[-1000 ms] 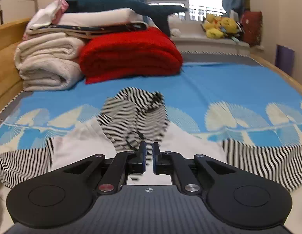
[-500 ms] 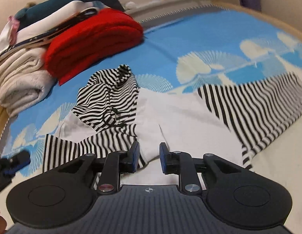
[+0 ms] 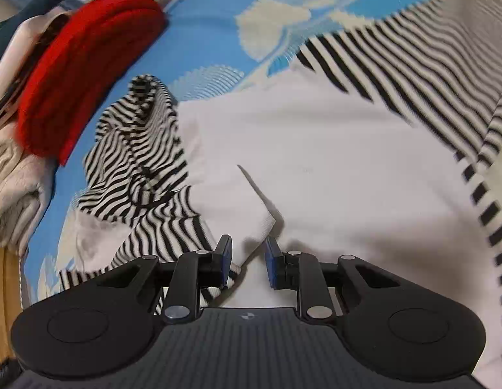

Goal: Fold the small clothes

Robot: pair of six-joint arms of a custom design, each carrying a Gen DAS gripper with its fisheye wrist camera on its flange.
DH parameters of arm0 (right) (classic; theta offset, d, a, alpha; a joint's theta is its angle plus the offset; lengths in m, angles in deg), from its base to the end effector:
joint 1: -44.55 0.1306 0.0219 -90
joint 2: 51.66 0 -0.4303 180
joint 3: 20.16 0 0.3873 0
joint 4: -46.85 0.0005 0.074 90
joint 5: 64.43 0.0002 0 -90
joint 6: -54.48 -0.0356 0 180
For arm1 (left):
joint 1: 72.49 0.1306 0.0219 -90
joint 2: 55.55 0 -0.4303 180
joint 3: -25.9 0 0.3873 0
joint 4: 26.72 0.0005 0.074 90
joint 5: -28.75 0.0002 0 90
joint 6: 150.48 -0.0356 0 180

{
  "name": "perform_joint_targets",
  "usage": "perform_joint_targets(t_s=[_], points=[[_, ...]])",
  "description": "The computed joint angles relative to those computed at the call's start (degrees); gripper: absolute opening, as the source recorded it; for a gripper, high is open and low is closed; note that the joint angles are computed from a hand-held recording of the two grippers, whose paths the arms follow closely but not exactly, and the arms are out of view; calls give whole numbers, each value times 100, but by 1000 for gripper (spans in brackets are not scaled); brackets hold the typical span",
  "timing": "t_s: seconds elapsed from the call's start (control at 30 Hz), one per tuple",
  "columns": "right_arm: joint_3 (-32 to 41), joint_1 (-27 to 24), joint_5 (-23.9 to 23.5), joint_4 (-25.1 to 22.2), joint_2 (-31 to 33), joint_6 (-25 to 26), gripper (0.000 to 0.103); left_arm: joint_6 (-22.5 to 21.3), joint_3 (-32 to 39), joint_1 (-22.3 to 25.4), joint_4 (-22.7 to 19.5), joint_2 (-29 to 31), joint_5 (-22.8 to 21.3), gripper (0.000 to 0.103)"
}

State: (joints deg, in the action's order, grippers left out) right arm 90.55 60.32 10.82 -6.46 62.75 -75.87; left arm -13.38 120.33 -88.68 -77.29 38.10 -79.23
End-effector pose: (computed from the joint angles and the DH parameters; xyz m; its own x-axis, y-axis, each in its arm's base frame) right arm 0.6185 0.1836 0.4064 -0.8717 0.4044 -0.2767 0.2207 0.8281 0.5153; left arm 0.4889 -0.1310 0.4828 -0.5533 -0.5649 -0.6122 -0.4870 0.8156 -0.3125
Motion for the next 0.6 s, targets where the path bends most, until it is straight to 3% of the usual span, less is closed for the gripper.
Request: perform_joint_targets(t_s=[0.17, 0.23, 0.27, 0.43, 0.5, 0.53, 0.57, 0.6], points=[[131, -5, -155, -46, 288, -424, 24, -164, 37, 101, -14, 36, 86, 17], [102, 21, -151, 164, 278, -358, 12, -191, 49, 127, -26, 45, 52, 17], [51, 39, -105, 351, 237, -264, 4, -197, 54, 135, -39, 48, 43, 17], [-566, 117, 211, 1909, -455, 273, 3, -287, 54, 110, -68, 55, 109, 17], [-970, 186, 735, 2670, -850, 859, 3, -386, 57, 74, -89, 71, 162, 17], [-1024, 186, 903, 2687, -936, 1002, 3, -420, 56, 63, -104, 86, 237, 17], [-974, 172, 1095, 2417, -930, 1065, 3, -454, 67, 44, -150, 119, 320, 17], [-793, 171, 1404, 1859, -823, 1152, 4, -511, 101, 21, -240, 168, 381, 17]])
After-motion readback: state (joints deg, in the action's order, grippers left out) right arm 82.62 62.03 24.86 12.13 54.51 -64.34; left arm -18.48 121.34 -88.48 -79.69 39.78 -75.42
